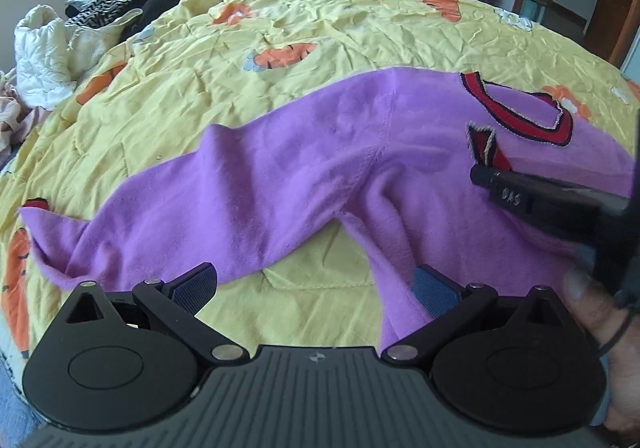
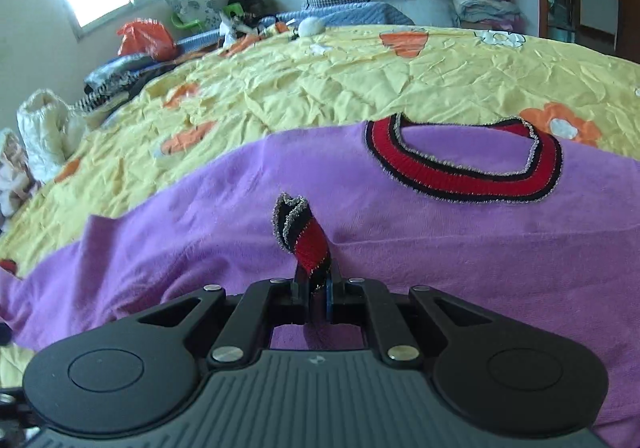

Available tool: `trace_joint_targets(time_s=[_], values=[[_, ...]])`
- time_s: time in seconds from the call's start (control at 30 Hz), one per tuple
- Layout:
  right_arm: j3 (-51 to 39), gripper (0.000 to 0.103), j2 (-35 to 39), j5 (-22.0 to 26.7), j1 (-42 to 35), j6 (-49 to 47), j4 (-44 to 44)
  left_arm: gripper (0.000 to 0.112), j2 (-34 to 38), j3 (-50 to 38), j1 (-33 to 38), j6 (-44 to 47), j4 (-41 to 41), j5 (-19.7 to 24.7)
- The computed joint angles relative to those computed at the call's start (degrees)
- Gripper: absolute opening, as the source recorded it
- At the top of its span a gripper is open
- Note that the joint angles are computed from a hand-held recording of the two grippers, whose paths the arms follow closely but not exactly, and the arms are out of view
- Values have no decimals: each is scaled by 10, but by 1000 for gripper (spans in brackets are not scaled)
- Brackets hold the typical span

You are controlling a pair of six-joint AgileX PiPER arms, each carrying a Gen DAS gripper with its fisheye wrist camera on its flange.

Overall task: Fold small clothes
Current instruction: 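Carry the held sleeve across the sweater body toward the other sleeve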

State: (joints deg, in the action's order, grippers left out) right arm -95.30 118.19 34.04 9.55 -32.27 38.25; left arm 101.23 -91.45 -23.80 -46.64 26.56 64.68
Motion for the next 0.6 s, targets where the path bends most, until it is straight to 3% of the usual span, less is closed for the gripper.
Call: trace_joint_targets(time_s=[0.2,0.6], values=[[-4,8,6,-11,15,48,-54,103,6,-17,3,3,-20,25],[32,12,-15,-63,45,95,-122,103,-36,33,-1,-19,-12,22]])
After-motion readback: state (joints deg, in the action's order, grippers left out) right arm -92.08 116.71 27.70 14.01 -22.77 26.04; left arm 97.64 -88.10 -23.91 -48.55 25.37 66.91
